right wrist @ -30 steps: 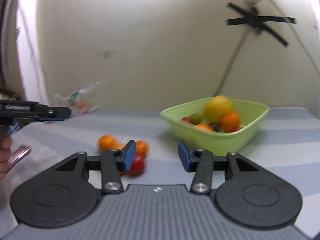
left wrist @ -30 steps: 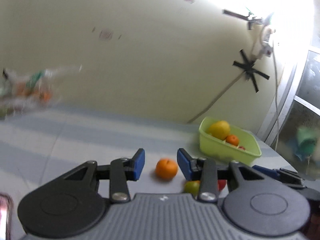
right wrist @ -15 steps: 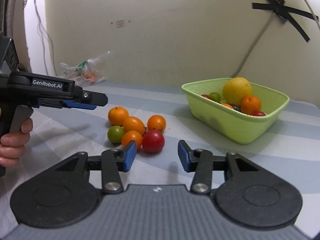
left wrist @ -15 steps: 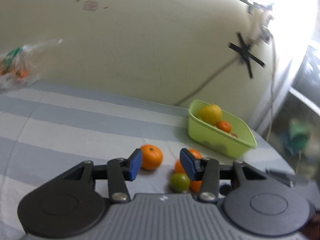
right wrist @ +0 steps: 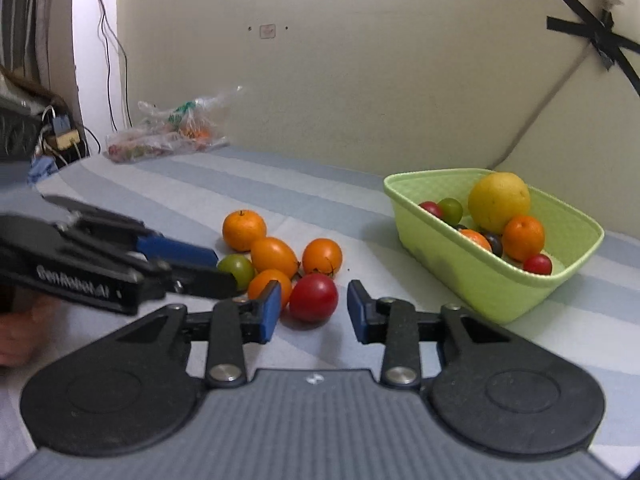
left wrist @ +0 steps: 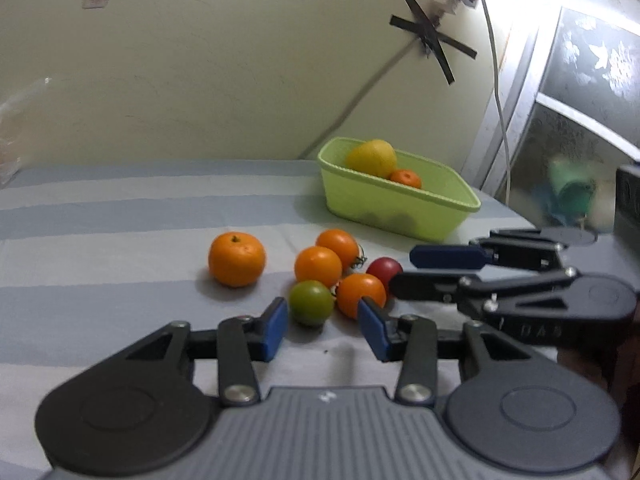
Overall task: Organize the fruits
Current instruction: 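Grasp a green cherry tomato with the left tool while the right tool grasps a red one, then carry both tomatoes over the basket and open both tools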
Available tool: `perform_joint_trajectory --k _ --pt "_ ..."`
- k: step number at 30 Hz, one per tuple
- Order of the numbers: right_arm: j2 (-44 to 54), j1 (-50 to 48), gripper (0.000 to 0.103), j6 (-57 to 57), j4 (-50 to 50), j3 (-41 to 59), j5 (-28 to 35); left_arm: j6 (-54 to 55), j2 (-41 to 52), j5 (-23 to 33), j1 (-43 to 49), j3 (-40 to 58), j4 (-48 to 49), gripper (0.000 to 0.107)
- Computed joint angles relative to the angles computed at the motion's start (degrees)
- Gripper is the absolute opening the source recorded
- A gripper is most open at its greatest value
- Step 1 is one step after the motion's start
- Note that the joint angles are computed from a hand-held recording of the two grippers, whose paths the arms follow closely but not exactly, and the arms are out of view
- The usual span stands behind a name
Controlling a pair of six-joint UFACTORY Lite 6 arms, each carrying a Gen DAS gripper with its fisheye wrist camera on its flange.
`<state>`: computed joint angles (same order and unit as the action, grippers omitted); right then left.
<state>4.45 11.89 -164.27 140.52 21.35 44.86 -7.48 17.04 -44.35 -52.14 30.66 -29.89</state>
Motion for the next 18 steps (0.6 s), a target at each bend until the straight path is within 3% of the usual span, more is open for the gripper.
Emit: perform_joint_trajectory --k 4,10,13,18 --pt "1.9 -1.0 0.038 2.5 -1.1 1.9 -0.4 0.2 1.1 -1.4 -0.3 -0.1 -1.8 0.024" --pt "6.6 -4.1 0.038 18.8 -13.4 7.5 0.3 -3.4 -0.4 -3.4 -1.0 -2.6 -1.1 0.023" --pt "9.2 -7.5 0.030 29.2 -22.7 10.2 2.3 -4.6 -2.4 -5.1 -3.0 -5.1 -2.2 0.023" --pt "11.3 -10.3 0.028 37.7 -29.0 12.3 4.6 -2.6 -3.0 -4.3 -5.5 -5.1 -6.4 0.023"
